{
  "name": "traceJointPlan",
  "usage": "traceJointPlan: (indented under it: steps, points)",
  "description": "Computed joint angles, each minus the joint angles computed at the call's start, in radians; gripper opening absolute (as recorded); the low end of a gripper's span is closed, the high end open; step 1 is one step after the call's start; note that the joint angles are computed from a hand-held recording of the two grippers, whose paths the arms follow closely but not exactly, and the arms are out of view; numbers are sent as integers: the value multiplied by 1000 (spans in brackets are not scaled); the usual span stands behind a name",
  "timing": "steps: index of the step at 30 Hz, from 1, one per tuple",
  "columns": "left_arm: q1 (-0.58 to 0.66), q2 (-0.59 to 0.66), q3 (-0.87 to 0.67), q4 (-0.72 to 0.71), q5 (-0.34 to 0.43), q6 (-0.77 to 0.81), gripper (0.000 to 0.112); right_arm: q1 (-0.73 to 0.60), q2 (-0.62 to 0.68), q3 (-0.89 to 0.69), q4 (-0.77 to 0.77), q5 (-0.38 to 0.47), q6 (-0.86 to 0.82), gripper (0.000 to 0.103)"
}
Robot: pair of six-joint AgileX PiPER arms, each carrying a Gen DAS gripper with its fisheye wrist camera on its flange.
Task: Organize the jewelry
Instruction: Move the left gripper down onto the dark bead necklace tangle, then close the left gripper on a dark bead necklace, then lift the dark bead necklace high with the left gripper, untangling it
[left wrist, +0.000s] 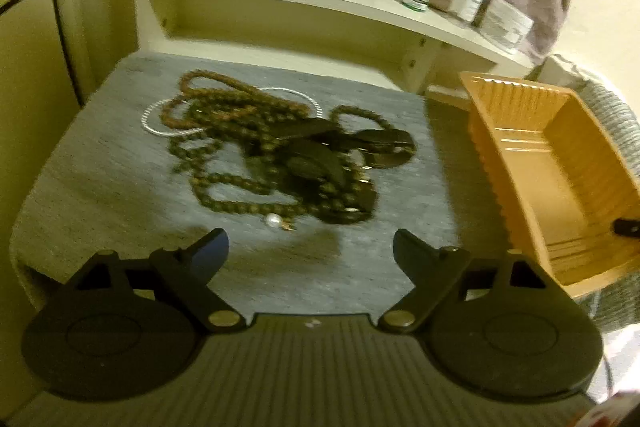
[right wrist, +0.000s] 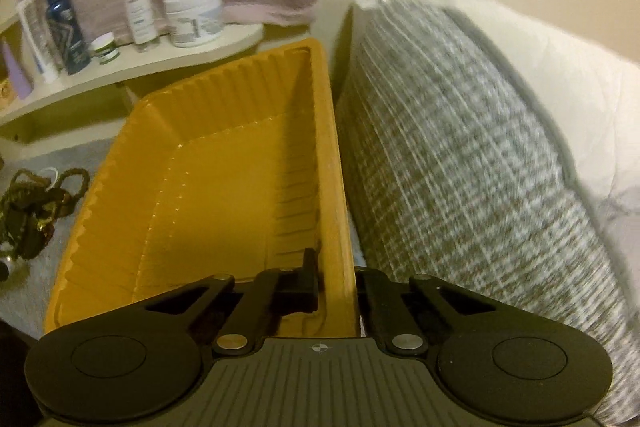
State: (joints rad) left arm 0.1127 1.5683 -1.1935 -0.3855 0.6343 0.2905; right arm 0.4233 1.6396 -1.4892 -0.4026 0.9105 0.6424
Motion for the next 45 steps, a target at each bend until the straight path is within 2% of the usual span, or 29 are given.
traceJointPlan:
  steps: [2, 4, 6, 11, 13, 15, 18, 20, 23, 26, 30, 31, 35, 45]
  points:
    - [17, 11, -7, -12, -2, 28, 82, 26, 8, -18, -32, 14, 11, 3]
    - [29, 20, -13, -22, -9, 65, 73, 53, 11, -21, -76, 24, 30, 3]
    - [32, 23, -13, -30, -25, 110, 69, 71, 20, -31, -101, 35, 43, 3]
    - [36, 39, -9, -112, -47, 344, 54, 83, 16, -16, -110, 36, 59, 3]
    - [25, 41, -1, -122, -60, 441, 42, 87, 20, -22, -113, 42, 60, 3]
    - [8, 40, 14, -123, -91, 524, 34, 88, 21, -25, -113, 46, 58, 3]
    - [-14, 40, 37, -126, -133, 640, 28, 86, 24, -30, -112, 52, 51, 3]
    - [-26, 39, 53, -134, -159, 718, 28, 83, 27, -35, -109, 51, 43, 3]
    - [-45, 44, 70, -125, -186, 796, 28, 80, 28, -35, -108, 49, 37, 3]
    - [-77, 49, 96, -56, -248, 815, 24, 81, 28, -36, -109, 49, 39, 3]
    - [-95, 46, 124, -4, -315, 839, 6, 78, 29, -36, -106, 43, 33, 3]
    - [-94, 44, 123, 0, -319, 839, 6, 76, 28, -33, -104, 40, 30, 3]
    - [-58, 30, 83, -55, -285, 896, 5, 75, 26, -27, -104, 33, 31, 3]
    - [83, 68, -205, -156, -71, 982, 5, 76, 23, -18, -119, 15, 40, 3]
